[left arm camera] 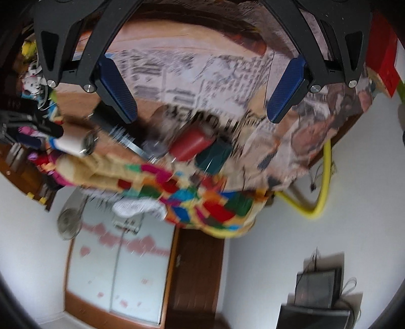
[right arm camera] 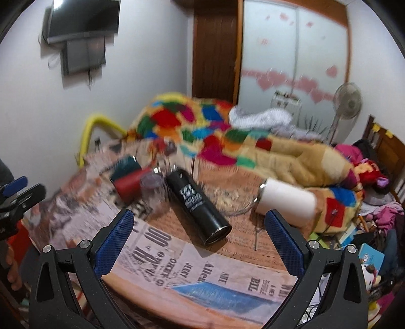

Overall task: Flip cup upright
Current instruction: 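Reach the right gripper to the lying black thermos and grasp its body, then lift the black thermos with the right gripper and swing it upward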

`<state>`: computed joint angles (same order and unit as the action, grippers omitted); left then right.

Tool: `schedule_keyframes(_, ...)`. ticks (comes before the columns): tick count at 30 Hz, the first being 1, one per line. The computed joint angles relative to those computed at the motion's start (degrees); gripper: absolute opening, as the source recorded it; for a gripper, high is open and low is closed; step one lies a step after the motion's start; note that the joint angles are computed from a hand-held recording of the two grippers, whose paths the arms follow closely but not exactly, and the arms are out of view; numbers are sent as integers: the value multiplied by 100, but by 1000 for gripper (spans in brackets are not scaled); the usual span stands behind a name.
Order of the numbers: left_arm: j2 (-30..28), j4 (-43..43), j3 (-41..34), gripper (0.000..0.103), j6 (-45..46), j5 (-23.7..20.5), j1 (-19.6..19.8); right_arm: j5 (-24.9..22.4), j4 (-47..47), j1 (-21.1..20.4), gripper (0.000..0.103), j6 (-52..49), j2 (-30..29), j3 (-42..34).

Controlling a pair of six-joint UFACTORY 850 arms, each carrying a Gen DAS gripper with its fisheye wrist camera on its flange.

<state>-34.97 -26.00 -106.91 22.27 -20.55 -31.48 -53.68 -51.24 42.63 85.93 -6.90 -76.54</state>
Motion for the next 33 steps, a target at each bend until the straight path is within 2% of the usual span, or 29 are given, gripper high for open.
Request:
schedule_keyframes(4,-515,677,-465,103,-741,-378,26,656,1144,-629,103,-1297,-376,-191)
schedule_keyframes(7,-767,894,-685,103,-934,-506,34,1024,2350,-1093,101,-2481,-711,-405)
schedule_keyframes(11,-950,947,-828,103,-1009,-650,24,1032,3263,-1433,95,-3617,-1140,-757)
schedule_keyframes(19,-1261,930,-1152,103,-1028,-961,-48,929,4318,-1745,82,-4939,-1574,-1101)
schedule_keyframes(24,-1276,1087,-1129,103,-1059,-939,-109,704,4321,-1812,72,-5158,-1812,-1340)
schedule_keyframes(29,-1222,1034,-1067,103,-1010,-961,-112,788,4482,-1852,70,-5344,-1768,-1269)
schedule_keyframes(33,-1109,924,-965,103,-936,-905,-104,960,4814,-1862,62,-5442,-1617,-1100)
